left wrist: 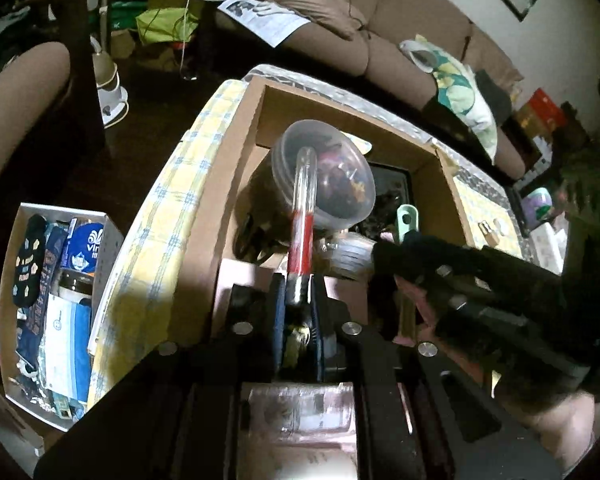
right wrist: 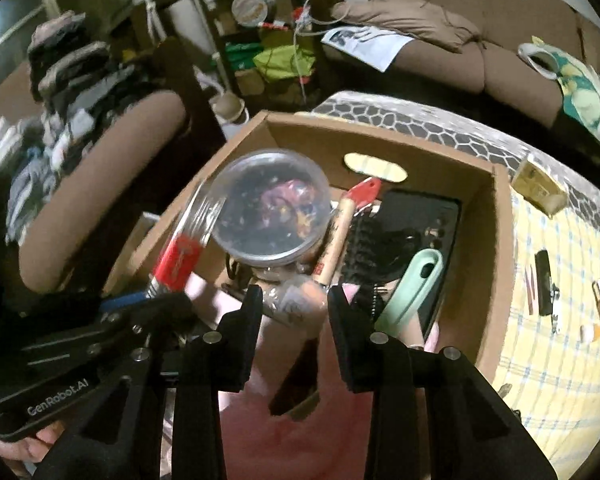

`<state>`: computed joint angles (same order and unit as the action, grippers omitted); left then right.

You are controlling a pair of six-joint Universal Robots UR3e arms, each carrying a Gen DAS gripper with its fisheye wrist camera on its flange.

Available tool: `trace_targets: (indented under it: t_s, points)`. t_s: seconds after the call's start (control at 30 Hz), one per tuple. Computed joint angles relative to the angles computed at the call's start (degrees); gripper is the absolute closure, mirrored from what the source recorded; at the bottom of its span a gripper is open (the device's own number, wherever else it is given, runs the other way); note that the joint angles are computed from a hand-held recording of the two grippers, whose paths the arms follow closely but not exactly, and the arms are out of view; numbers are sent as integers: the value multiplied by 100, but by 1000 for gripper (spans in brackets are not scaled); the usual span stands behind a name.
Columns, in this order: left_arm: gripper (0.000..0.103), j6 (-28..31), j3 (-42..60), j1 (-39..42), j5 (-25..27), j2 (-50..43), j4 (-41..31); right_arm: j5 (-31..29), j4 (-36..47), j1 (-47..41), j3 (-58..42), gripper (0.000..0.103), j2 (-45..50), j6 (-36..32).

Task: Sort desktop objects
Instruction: 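Carry the tube and jar into the cardboard box and open both tools, then move both tools out of the box back over the cloth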

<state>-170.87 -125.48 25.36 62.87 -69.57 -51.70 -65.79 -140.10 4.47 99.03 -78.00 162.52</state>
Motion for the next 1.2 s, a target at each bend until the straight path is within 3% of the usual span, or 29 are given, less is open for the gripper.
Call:
trace_targets:
  t_s: [0.07, 0.27, 0.37, 0.5, 0.57, 0.67, 0.83, 0.93, 1.2]
  points:
    - [81, 126, -54, 53, 21, 197, -169, 216, -65, -200, 211, 58, -241, 36]
    - [80, 388, -74, 284, -3, 834, -878, 468, 318, -668, 681, 55, -1161, -264]
    - [79, 478, 21, 568, -139, 1241, -1411, 549, 730, -981, 867, 54, -1696, -626]
    - [68, 455, 234, 443, -112, 1482, -1700, 975, 1514, -1949, 1281, 47, -2703, -1382]
    - [62, 226, 342, 115, 20, 1486, -1631, 1174, 2101, -2504, 1328, 45, -3062, -1804]
    - [38, -339, 429, -541, 263, 1485, -1299, 1298, 2910, -3325, 1383, 38, -3574, -2507]
    - [2, -1156, 527, -1629, 626, 1216, -661, 1498, 4159, -4558, 1494, 14, -4301, -3652]
    - [0, -1489, 513, -2047, 622, 1126, -489, 1505, 4583, -5175, 1737, 0, -4823, -4279]
    - [0, -2392, 429, -3342, 1328, 970, -11, 1658, 7302, -7068, 1587, 0, -5618, -6522]
